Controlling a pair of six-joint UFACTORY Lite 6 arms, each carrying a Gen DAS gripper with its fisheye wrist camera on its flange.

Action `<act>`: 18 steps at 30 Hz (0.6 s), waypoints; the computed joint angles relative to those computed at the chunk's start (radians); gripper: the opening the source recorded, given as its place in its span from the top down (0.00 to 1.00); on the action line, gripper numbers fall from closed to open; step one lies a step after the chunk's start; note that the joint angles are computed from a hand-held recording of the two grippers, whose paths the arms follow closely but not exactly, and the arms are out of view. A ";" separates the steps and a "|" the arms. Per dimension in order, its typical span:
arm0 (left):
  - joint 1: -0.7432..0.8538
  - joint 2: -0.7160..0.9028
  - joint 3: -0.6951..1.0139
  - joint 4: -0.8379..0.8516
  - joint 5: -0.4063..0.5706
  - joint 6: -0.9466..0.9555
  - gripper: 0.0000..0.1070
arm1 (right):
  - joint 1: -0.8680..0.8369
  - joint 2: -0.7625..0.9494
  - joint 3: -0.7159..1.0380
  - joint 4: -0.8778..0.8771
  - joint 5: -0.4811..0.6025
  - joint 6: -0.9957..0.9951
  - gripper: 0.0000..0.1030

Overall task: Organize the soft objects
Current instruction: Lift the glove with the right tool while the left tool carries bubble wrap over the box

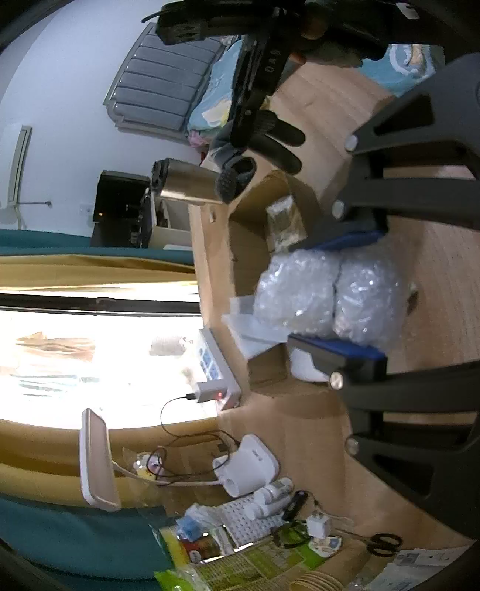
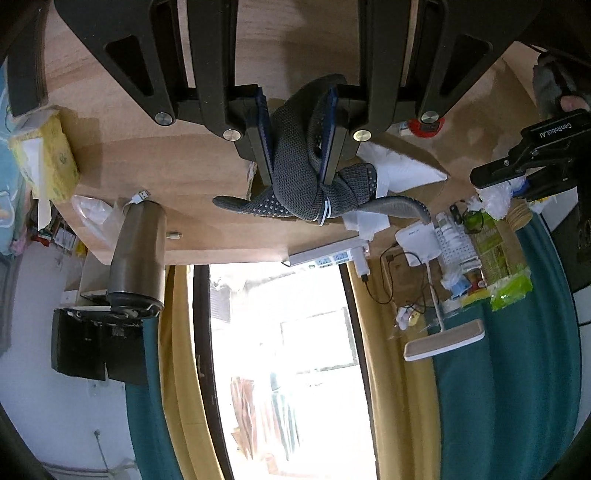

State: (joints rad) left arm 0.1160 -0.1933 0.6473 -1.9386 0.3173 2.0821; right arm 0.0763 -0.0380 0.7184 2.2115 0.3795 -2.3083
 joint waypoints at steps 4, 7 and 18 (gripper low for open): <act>-0.019 0.062 0.068 -0.010 -0.015 -0.003 0.61 | -0.013 0.039 0.044 -0.036 0.013 0.030 0.75; -0.023 0.109 0.110 -0.024 -0.017 0.007 0.61 | -0.023 0.065 0.073 -0.041 0.027 0.039 0.75; 0.001 0.307 0.277 0.004 0.014 -0.022 0.60 | -0.006 0.206 0.231 -0.062 -0.004 0.069 0.75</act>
